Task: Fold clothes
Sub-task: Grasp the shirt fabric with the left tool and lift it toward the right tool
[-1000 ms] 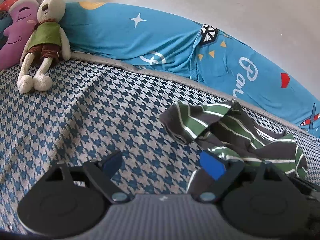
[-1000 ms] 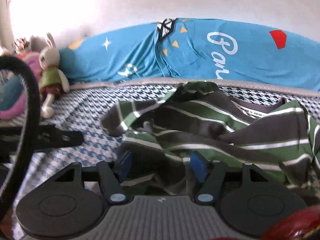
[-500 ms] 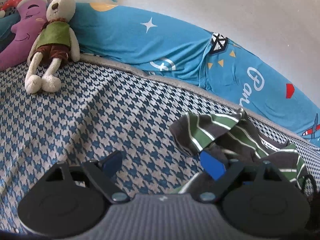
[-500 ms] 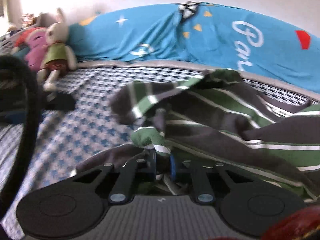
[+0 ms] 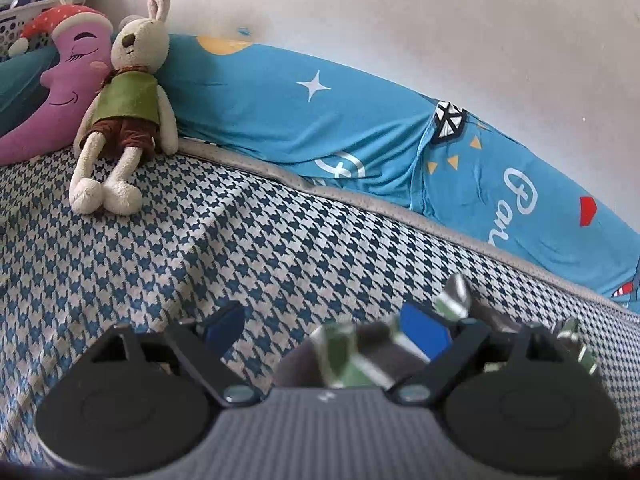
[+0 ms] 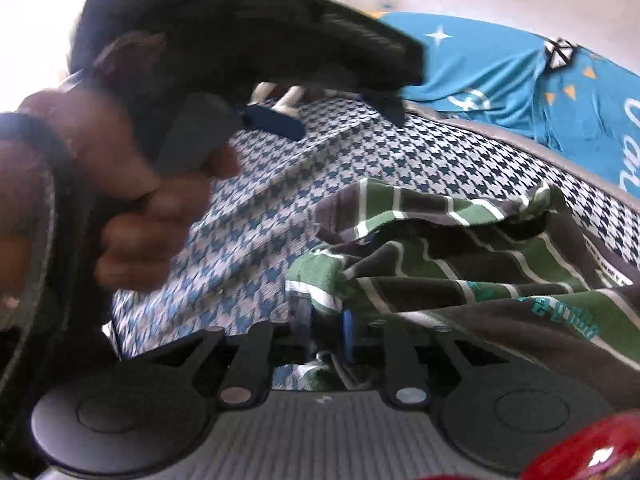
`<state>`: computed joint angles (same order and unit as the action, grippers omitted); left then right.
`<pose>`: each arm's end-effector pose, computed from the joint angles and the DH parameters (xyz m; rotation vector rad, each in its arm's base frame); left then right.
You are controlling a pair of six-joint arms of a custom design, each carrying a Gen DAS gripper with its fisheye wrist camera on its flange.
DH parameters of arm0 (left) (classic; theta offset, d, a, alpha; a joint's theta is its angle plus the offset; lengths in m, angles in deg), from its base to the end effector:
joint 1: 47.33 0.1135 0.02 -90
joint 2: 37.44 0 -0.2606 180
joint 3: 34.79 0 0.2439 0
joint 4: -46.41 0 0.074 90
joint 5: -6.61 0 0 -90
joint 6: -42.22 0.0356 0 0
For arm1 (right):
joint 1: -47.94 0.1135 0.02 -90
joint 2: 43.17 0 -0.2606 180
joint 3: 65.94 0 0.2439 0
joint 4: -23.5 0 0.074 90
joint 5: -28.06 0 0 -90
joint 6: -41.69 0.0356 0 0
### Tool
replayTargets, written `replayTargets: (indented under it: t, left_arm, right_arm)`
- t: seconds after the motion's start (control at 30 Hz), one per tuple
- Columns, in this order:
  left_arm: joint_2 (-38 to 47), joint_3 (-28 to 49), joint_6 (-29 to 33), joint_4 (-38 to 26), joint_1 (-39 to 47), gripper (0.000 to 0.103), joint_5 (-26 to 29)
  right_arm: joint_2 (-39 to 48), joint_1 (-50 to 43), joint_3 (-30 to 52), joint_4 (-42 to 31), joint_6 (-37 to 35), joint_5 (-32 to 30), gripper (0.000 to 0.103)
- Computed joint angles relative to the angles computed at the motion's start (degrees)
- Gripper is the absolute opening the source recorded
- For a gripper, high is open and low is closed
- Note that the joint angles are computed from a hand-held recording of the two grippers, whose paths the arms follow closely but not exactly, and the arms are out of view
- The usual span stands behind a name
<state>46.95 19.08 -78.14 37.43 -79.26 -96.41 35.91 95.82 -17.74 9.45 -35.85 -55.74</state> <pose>0.2491 -0.1458 0.1799 -0.0905 2.2582 -0.3301 0.1755 0.1883 0.1669 -0.6737 2.2856 0.3852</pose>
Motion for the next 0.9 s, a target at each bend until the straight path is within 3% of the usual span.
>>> replayTargets:
  t: [0.17,0.23,0.4,0.73,0.9]
  left_arm:
    - [1.3,-0.2,0.7,2.4,-0.2,0.091,2.4]
    - [2.6,0.2,1.5,3.9,-1.1,0.092,2.6]
    - [7.3,2.9,3.3,5.9,-3.0,0.092,4.1]
    - [15.9,9.4,5.5,5.8,-7.0,0.092,4.4]
    - [20.7,14.3,7.6,4.3,-8.6,0.091,3.6]
  right_arm:
    - [-6.5,-1.8,-1.2,-3.4,1.3,-1.0,0.037]
    - [-8.9,-3.1,-1.4,-5.1,2.7,0.8,0.042]
    - [-9.6,-8.8,0.2,-11.1,7.0,5.2,0.042]
    - [-18.5,-26.6,-1.3,-17.7,13.5,2.2,0.043]
    - [-20.0,-31.1,-1.7,-18.8,14.6,0.3,0.044]
